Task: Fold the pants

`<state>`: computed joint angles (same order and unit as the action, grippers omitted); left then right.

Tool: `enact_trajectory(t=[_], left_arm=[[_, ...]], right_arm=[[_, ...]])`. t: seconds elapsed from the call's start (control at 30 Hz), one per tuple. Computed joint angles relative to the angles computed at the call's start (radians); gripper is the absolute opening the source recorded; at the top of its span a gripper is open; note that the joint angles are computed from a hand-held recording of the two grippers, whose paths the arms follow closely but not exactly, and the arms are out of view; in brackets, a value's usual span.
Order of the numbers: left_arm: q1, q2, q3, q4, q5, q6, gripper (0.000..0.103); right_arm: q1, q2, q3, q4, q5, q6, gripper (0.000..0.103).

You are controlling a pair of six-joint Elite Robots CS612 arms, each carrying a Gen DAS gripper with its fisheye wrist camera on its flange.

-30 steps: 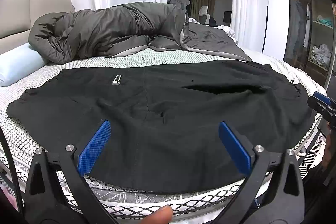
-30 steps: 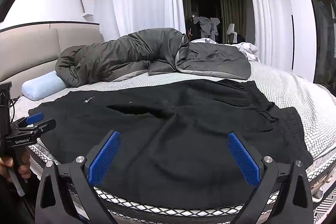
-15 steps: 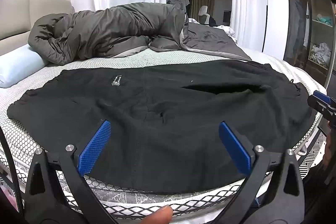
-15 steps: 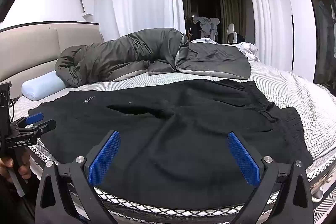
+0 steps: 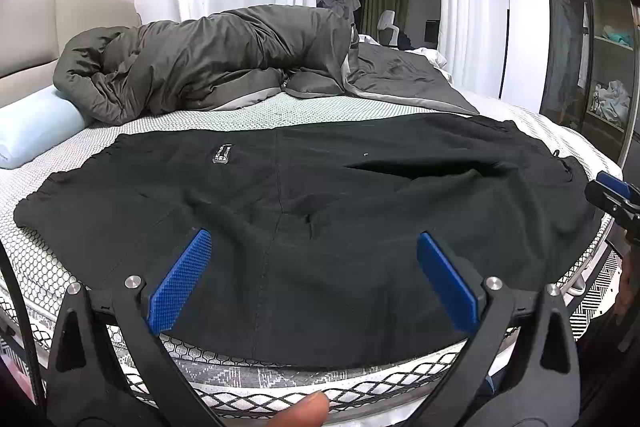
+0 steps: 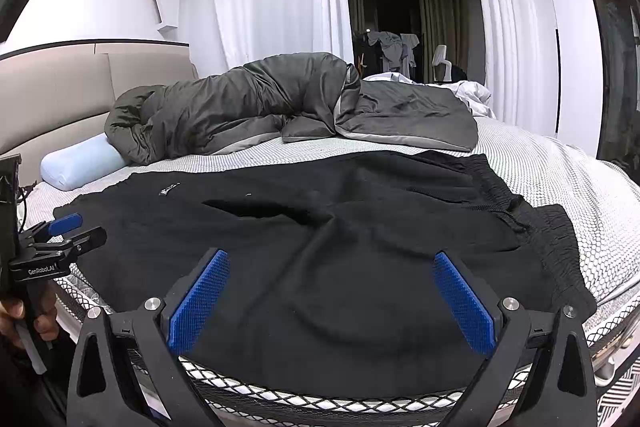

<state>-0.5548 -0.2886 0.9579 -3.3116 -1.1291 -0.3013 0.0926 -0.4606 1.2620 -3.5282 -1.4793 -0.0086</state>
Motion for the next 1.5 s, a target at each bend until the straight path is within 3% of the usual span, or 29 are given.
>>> enact_trajectory(t=[0.93, 1.17, 1.27, 1.43, 1.5], left_arm=[[0.004, -0.008, 0.009, -0.002, 0.002, -0.007, 0.102], [0.026, -0.038, 0.052, -0.033, -0.07, -0.069, 0.102], [0.035, -0.053, 0.072, -0.039, -0.069, -0.088, 0.102], [0.065, -0.087, 0.121, -0.035, -0.073, -0.19, 0.102], [0.072, -0.102, 0.142, -0.021, -0.027, -0.212, 0.102]], right_arm=[[-0.003, 0.001, -0.004, 0.004, -0.01, 0.004, 0.103], [-0.017, -0.018, -0.004, 0.07, -0.002, 0.038, 0.103], [-0.03, -0.028, -0.004, 0.079, 0.022, 0.047, 0.103], [-0.044, -0.042, -0.025, 0.151, -0.04, -0.05, 0.103], [-0.053, -0.045, -0.029, 0.166, -0.041, -0.078, 0.103]])
